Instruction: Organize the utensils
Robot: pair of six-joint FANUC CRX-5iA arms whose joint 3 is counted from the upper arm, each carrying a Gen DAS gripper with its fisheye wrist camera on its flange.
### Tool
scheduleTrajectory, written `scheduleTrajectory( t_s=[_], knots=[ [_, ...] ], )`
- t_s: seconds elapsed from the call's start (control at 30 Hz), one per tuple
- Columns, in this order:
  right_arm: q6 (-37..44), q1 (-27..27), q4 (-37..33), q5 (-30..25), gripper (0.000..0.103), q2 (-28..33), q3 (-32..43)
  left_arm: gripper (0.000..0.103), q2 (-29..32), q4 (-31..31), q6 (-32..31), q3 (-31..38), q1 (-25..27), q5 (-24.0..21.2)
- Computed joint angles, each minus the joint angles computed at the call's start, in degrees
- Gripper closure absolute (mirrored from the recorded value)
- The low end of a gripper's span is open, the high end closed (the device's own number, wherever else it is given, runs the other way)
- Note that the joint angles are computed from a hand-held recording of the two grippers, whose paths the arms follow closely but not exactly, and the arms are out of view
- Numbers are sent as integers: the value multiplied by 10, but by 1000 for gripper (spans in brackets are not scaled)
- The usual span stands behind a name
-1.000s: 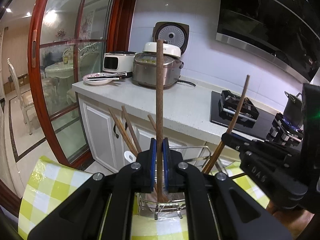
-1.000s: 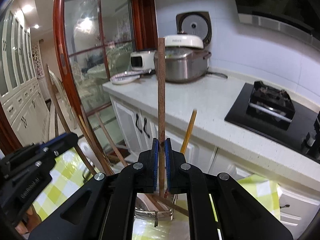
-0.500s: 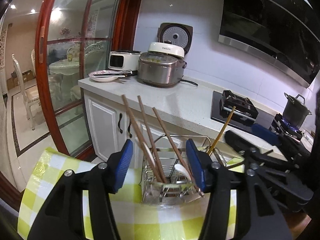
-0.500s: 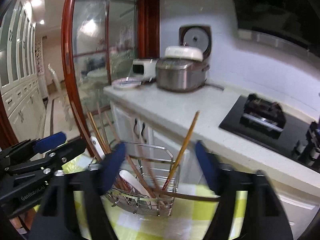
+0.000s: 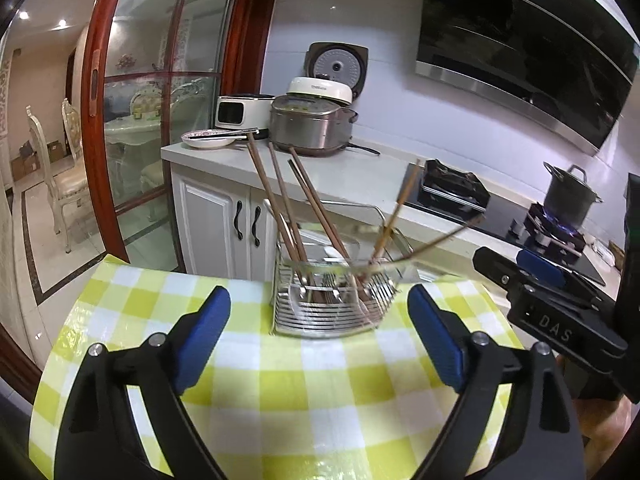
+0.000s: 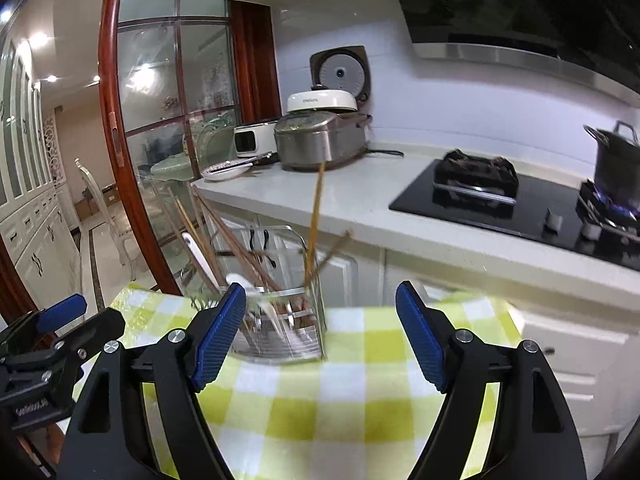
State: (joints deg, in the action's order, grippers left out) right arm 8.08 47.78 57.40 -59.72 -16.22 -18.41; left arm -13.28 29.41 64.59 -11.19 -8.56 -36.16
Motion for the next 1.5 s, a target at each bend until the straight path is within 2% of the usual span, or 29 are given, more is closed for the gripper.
scheduleTrajectory(
  t_s=[0.1, 0.2, 0.53, 0.67, 1.1, 1.5],
  knots=[
    [-11, 22, 8, -23, 27, -18, -18, 7, -17, -8, 5, -15, -4, 3],
    [-15, 43, 9, -48, 26, -32, -33, 5, -32, -17, 10, -29, -6, 6],
    [-34, 81, -2, -96, 26, -65, -65, 5, -56, -27, -4, -49, -16, -10],
    [-39, 89, -1, -104, 26, -73, -71, 5, -62, -111, 62, -32, -30, -9],
    [-39, 97, 0, -113, 26, -77, -72, 5, -65, -133, 92, -23, -23, -19],
    [-36, 94, -1, -112, 26, -78, -72, 5, -65, -129, 92, -25, -21, -19]
  ],
)
